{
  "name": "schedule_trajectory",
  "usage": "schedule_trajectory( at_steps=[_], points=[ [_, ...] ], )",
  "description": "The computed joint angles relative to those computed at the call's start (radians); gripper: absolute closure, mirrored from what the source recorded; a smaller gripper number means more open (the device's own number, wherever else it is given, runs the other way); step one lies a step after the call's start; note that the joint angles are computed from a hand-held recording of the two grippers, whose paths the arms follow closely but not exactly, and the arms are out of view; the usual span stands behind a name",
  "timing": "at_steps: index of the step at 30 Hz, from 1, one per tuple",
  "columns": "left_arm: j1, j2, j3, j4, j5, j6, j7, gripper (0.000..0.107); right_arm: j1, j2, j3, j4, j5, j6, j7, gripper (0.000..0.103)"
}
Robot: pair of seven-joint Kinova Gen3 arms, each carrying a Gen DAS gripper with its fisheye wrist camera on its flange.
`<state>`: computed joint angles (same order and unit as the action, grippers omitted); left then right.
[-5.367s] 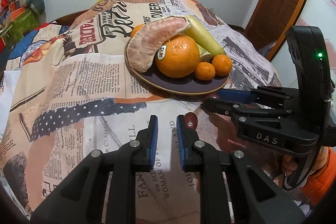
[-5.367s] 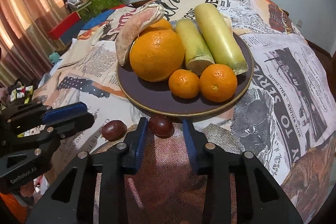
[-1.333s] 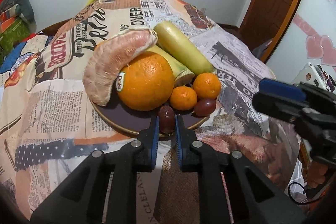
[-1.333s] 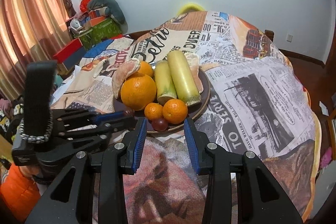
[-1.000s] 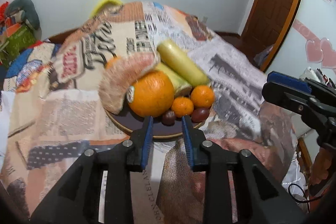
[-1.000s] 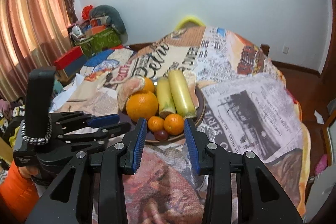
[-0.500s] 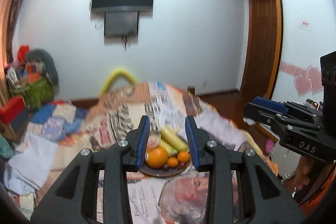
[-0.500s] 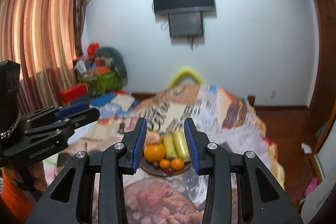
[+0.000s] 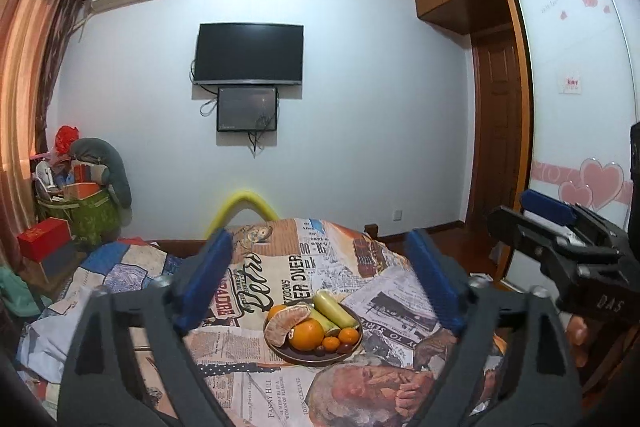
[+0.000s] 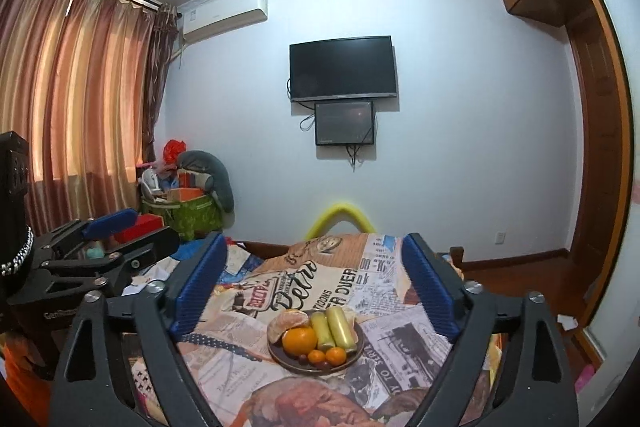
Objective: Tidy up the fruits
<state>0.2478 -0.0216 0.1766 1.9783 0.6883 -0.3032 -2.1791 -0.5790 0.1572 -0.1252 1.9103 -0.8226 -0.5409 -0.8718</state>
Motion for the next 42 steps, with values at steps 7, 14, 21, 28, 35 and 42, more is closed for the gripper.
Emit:
schedule_trajectory(
  at_steps=[7, 14, 21, 28, 35, 42],
  points=[
    [0.009, -0.019, 0.026, 0.037, 0.063, -0.066, -0.061, 0.006, -0.019, 0.006, -0.008, 0.02, -0.051, -0.059, 0.033, 0.0],
    [0.016, -0.028, 0.031, 0.053, 0.072, -0.075, -0.065, 0.005, -0.008, -0.01, -0.016, 0.045, -0.057, -0.061, 0.015, 0.0],
    [0.008, -0.028, 0.032, 0.046, 0.081, -0.06, -0.064, 0.005, -0.001, -0.017, -0.023, 0.054, -0.053, -0.06, 0.005, 0.0],
    [0.005, -0.026, 0.035, 0.045, 0.089, -0.062, -0.065, 0.005, -0.002, -0.022, -0.025, 0.05, -0.074, -0.053, 0.022, 0.0],
    [0.005, -0.022, 0.027, 0.039, 0.085, -0.046, -0.056, 0.005, -0.003, -0.029, -0.027, 0.047, -0.095, -0.045, 0.047, 0.0],
    [0.002, -0.025, 0.023, 0.042, 0.05, -0.043, -0.025, 0.005, -0.003, -0.026, -0.03, 0.044, -0.102, -0.047, 0.055, 0.0]
  ],
)
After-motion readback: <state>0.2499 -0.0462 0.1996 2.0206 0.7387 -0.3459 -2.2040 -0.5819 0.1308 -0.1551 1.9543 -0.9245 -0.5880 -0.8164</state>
